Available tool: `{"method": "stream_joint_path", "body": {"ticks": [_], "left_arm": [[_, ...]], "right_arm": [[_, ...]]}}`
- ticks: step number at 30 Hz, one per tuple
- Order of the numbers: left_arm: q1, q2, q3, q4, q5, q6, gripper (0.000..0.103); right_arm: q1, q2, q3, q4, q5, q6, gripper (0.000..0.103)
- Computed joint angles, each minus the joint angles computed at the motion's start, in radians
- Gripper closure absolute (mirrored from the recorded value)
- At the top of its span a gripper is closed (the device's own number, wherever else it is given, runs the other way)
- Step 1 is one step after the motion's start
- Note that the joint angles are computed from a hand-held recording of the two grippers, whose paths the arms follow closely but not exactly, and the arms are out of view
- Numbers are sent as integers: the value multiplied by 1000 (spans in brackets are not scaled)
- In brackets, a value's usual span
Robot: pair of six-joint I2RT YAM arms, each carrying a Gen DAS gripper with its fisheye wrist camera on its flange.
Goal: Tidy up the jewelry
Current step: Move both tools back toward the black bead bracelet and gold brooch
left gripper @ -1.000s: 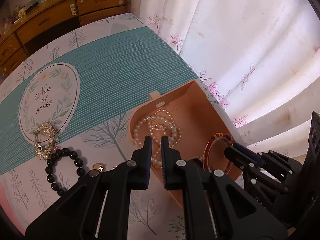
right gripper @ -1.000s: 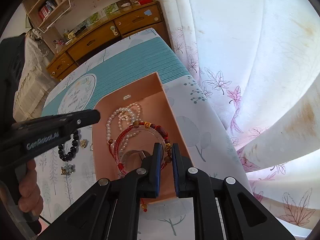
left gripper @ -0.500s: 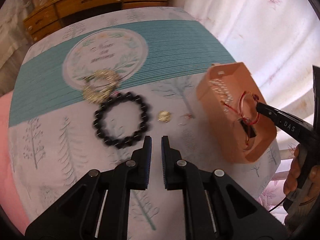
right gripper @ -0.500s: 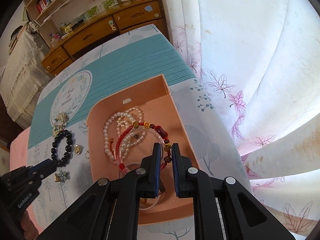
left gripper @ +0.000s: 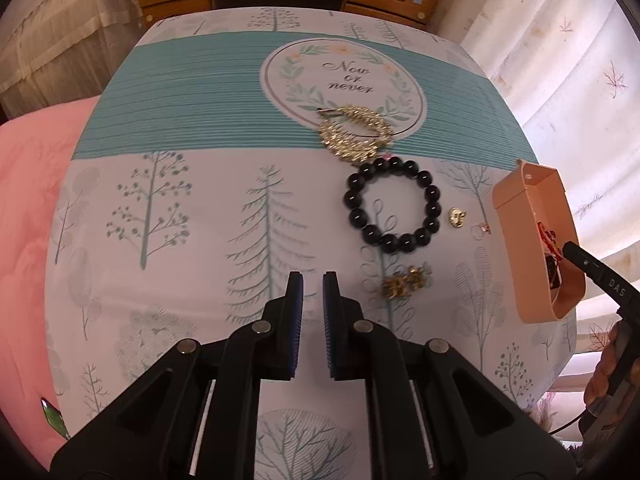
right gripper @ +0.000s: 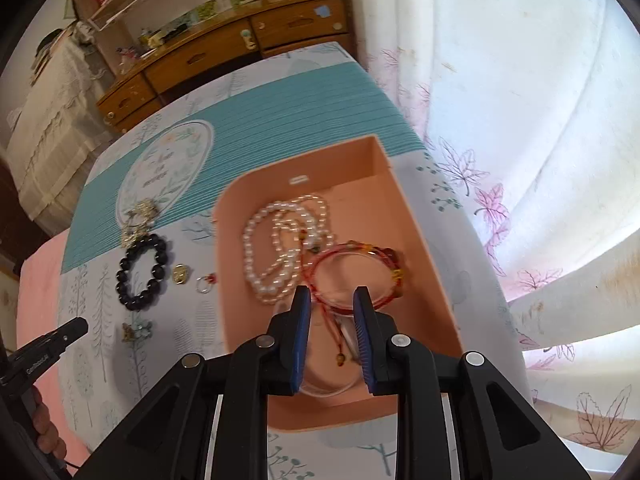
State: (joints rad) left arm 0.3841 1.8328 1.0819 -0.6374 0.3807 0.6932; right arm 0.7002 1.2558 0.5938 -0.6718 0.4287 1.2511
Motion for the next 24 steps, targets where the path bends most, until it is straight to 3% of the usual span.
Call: {"method": "stream_joint_path", "body": {"ticks": [3, 6, 12, 14, 16, 18, 24], "left_arm": [[25, 9, 3, -7, -4, 12, 96], [43, 22, 14, -18, 1, 21, 96], [41, 40, 38, -32, 15, 17, 95], [35, 49, 45, -33, 2, 18, 89], [38, 61, 52, -34, 11, 14, 65], [45, 71, 63, -35, 33, 12, 55], [36, 118, 116, -46, 39, -9, 55]], "right_arm": [[41, 37, 59, -18, 18, -6, 79], [83, 89, 137, -27, 43, -30, 65], [102, 224, 287, -6, 22, -150, 65], [92, 275, 327, 27, -6, -203, 65], [76, 335, 370, 56, -35, -256, 64], [47, 395, 403, 91, -77, -309, 64], [-49, 593, 533, 165, -189, -442, 64]]}}
